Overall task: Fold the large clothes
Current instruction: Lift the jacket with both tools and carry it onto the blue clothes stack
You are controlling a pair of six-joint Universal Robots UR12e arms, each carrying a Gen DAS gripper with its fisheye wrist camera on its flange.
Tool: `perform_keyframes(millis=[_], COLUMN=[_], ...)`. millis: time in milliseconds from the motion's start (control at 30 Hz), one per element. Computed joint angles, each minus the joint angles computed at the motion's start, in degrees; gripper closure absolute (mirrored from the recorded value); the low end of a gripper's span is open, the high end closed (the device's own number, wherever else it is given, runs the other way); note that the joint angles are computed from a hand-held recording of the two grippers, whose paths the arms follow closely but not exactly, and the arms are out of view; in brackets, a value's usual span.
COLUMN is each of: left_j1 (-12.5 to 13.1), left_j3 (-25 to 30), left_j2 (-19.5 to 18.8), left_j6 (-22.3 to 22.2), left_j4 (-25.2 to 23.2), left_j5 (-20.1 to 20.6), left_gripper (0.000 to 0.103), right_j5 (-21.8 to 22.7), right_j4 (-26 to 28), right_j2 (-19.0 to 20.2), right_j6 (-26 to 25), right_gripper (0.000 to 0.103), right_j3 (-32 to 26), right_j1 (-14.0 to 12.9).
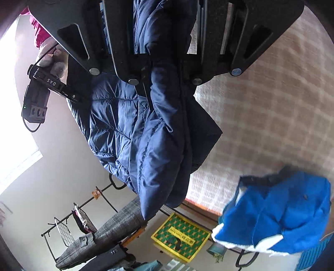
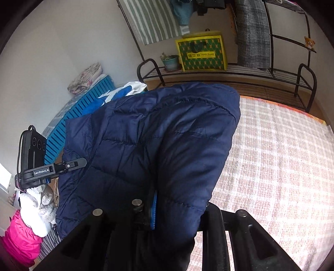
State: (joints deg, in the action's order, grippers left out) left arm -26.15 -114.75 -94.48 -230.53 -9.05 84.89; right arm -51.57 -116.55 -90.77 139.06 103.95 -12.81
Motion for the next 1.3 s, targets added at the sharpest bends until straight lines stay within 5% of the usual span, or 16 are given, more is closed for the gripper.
perform_keyframes(millis=[300, 733, 1000, 1300], left_j1=[5.91, 20.02, 27.15, 29.97], left_j3=[-1.68, -2.43, 2.04, 5.14], left_j2=[6.25, 11.99, 7.65, -0.51], left_j6=[5.59, 14.16, 20.27, 19.96], left_j4=[-3.87, -9.23, -11.08, -13.58], left_j5=[2.33, 3.69, 4.41, 3.42], left_gripper=[0.088, 0.088, 0.088, 0.088], right_j5=[1.1, -2.81, -4.8, -8.76], right_j4=[-6.79, -20.61, -24.49, -20.97], right_j2=[2.44, 12.09, 21.4, 29.26], right_j6=[4.15, 16.61, 23.92, 25.21], right_gripper=[0.085, 0.085, 0.085, 0.085], right_j3=[-3.87, -14.21, -23.69, -29.36], right_j1=[7.79, 22.5, 27.35, 29.0])
